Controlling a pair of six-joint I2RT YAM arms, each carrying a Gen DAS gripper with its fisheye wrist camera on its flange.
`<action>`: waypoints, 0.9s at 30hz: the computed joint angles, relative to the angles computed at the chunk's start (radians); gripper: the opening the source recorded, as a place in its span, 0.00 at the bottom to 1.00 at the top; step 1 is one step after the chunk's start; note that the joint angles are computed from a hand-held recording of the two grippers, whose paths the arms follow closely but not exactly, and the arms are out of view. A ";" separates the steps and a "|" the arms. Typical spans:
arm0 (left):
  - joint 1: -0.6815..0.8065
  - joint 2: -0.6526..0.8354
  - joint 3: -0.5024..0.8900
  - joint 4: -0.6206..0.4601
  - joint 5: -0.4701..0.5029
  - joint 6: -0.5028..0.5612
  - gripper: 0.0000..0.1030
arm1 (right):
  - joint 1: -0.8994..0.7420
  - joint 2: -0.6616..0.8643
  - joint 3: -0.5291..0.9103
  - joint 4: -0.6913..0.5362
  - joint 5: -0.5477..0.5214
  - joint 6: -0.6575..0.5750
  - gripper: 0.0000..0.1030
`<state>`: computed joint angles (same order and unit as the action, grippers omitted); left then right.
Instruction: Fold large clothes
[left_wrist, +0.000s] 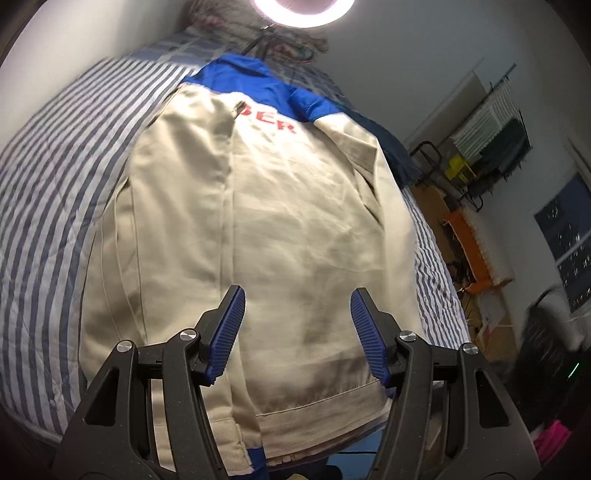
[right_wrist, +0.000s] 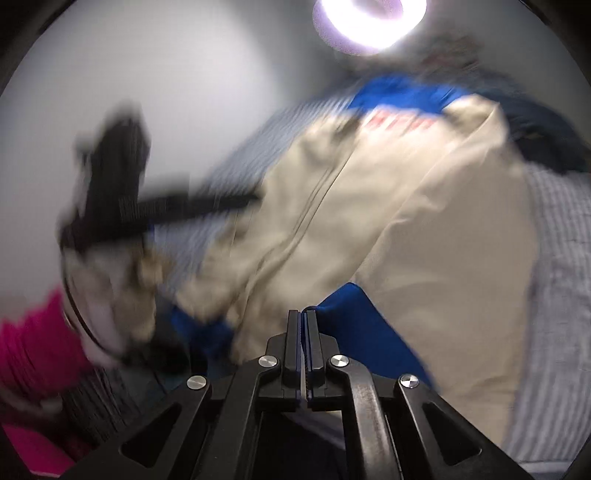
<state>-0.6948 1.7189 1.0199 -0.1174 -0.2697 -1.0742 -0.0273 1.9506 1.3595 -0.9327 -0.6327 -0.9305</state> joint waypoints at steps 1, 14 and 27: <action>0.002 0.002 -0.009 0.010 0.010 -0.007 0.59 | 0.021 0.017 -0.014 0.002 0.029 -0.016 0.00; 0.003 0.187 0.024 0.161 0.213 -0.073 0.59 | -0.114 0.105 0.203 -0.362 -0.128 -0.265 0.33; -0.018 0.394 0.227 0.156 0.252 -0.049 0.00 | -0.236 0.565 0.831 -0.350 -0.148 0.252 0.32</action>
<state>-0.7130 2.1129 1.2468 0.0386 -0.0175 -1.1236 -0.2633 2.5156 2.1903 -1.2831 -0.7811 -0.6789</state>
